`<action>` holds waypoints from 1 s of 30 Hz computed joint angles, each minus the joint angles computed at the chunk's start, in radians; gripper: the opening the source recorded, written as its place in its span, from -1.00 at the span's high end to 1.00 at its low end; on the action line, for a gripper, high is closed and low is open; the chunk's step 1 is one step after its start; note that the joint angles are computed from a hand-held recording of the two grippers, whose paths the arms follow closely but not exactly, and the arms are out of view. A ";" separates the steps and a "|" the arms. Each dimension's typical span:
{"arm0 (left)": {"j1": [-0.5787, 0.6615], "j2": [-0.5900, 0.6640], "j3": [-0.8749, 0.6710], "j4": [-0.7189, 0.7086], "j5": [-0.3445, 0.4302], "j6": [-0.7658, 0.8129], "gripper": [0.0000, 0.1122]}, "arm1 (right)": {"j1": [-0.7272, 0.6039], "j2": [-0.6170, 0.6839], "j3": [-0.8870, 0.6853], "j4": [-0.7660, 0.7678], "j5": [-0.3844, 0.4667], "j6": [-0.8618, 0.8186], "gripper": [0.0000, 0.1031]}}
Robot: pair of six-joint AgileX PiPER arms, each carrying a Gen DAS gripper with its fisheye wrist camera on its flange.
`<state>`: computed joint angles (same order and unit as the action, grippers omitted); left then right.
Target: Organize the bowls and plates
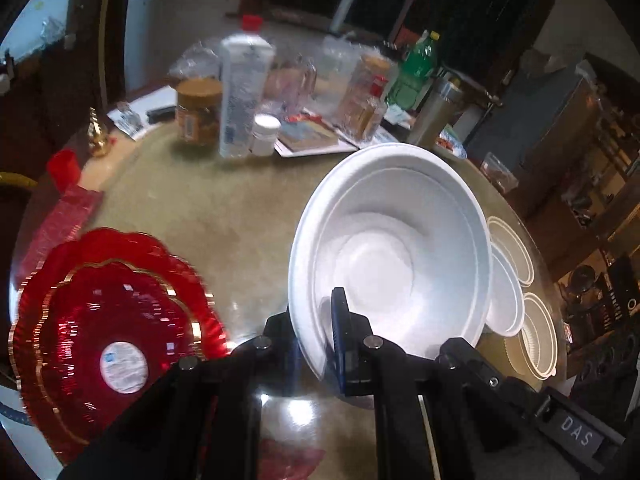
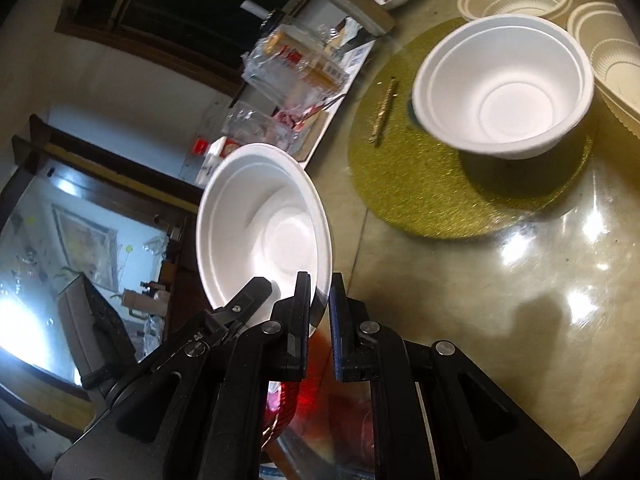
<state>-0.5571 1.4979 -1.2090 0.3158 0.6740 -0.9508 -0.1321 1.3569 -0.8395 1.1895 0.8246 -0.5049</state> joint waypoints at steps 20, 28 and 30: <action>0.073 -0.396 0.368 0.199 -0.013 -0.232 0.79 | 0.402 -0.037 0.017 0.026 -0.197 -0.003 0.84; 0.172 -0.498 0.453 0.116 -0.032 -0.154 0.79 | 0.532 0.010 -0.022 -0.008 -0.256 0.030 0.83; 0.192 -0.512 0.467 0.096 -0.038 -0.128 0.79 | 0.551 0.017 -0.026 -0.013 -0.266 0.037 0.83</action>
<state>-0.3652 0.9861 -0.7420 0.4119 0.6363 -1.0783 0.4190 1.3740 -0.8652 1.1762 0.5587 -0.4683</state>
